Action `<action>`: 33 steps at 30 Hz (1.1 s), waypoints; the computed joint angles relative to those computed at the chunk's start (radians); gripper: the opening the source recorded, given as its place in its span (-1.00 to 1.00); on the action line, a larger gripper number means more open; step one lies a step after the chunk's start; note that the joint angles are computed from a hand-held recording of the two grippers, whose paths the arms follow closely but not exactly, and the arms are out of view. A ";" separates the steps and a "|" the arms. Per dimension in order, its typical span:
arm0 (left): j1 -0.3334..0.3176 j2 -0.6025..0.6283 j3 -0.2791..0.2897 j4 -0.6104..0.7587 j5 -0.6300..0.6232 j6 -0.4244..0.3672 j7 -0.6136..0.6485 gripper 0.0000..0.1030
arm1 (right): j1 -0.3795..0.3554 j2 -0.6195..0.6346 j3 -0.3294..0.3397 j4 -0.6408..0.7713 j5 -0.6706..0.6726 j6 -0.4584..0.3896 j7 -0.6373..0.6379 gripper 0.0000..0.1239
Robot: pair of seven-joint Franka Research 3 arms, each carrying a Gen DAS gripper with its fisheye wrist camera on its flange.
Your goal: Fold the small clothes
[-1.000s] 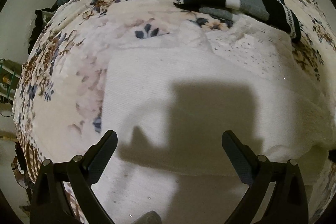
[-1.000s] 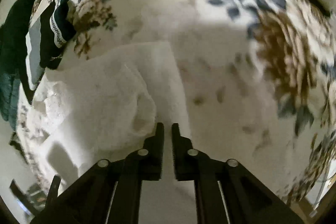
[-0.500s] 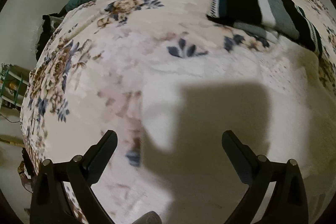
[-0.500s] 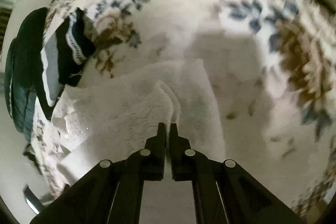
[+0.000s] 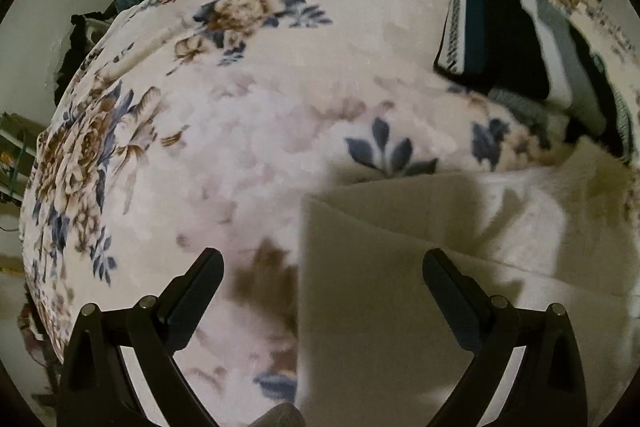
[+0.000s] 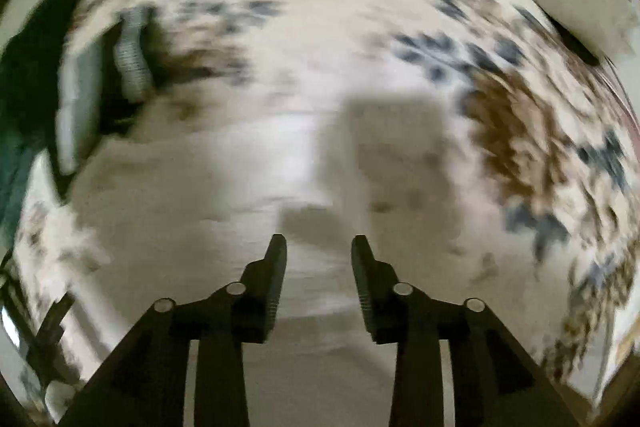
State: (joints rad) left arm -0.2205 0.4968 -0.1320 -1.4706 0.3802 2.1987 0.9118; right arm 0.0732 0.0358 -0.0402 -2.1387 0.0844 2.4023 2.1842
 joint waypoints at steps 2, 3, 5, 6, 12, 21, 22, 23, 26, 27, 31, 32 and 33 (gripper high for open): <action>0.006 -0.019 -0.006 -0.025 -0.012 0.010 0.002 0.98 | 0.013 0.035 0.018 0.029 0.072 0.010 -0.104 -0.36; 0.008 -0.022 -0.010 -0.035 -0.018 0.014 0.007 0.98 | 0.020 0.059 0.022 0.046 0.075 -0.008 -0.115 -0.36; 0.008 0.007 -0.019 -0.017 -0.037 -0.007 0.030 0.98 | 0.032 0.119 0.022 0.085 0.082 -0.046 -0.121 -0.36; 0.005 0.033 -0.019 0.004 -0.039 -0.020 0.043 0.98 | 0.041 0.148 0.014 0.103 0.047 -0.081 -0.093 -0.36; 0.001 0.058 -0.006 0.015 -0.034 0.037 0.073 0.99 | 0.031 0.163 -0.003 0.120 0.089 -0.115 -0.091 -0.13; -0.031 -0.249 -0.043 -0.266 -0.002 0.087 -0.023 0.98 | -0.053 -0.016 -0.032 0.094 0.187 -0.269 -0.346 0.09; -0.047 -0.299 -0.060 -0.318 -0.005 0.075 -0.059 0.98 | -0.069 -0.033 -0.043 0.088 0.204 -0.296 -0.392 0.09; -0.055 -0.317 -0.071 -0.336 -0.010 0.062 -0.074 0.98 | -0.086 -0.043 -0.055 0.086 0.215 -0.324 -0.440 0.09; -0.114 -0.381 -0.129 -0.405 -0.035 -0.025 -0.147 0.98 | -0.137 -0.051 -0.088 0.090 0.237 -0.403 -0.578 0.09; -0.139 -0.390 -0.151 -0.414 -0.052 -0.062 -0.171 0.98 | -0.156 -0.047 -0.099 0.092 0.231 -0.427 -0.616 0.09; -0.247 -0.362 -0.234 -0.410 -0.193 -0.174 -0.246 0.98 | -0.238 0.027 -0.141 0.164 0.252 -0.542 -0.771 0.09; -0.273 -0.348 -0.250 -0.405 -0.225 -0.182 -0.267 0.98 | -0.253 0.050 -0.143 0.186 0.253 -0.560 -0.800 0.09; -0.298 -0.333 -0.261 -0.400 -0.246 -0.186 -0.291 0.98 | -0.267 0.068 -0.146 0.205 0.250 -0.576 -0.831 0.09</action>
State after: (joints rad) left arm -0.5183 0.1636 -0.3935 -1.8702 0.1342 2.0126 0.6207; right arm -0.1936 0.1038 -0.1858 -1.9337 0.3346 1.8263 1.3537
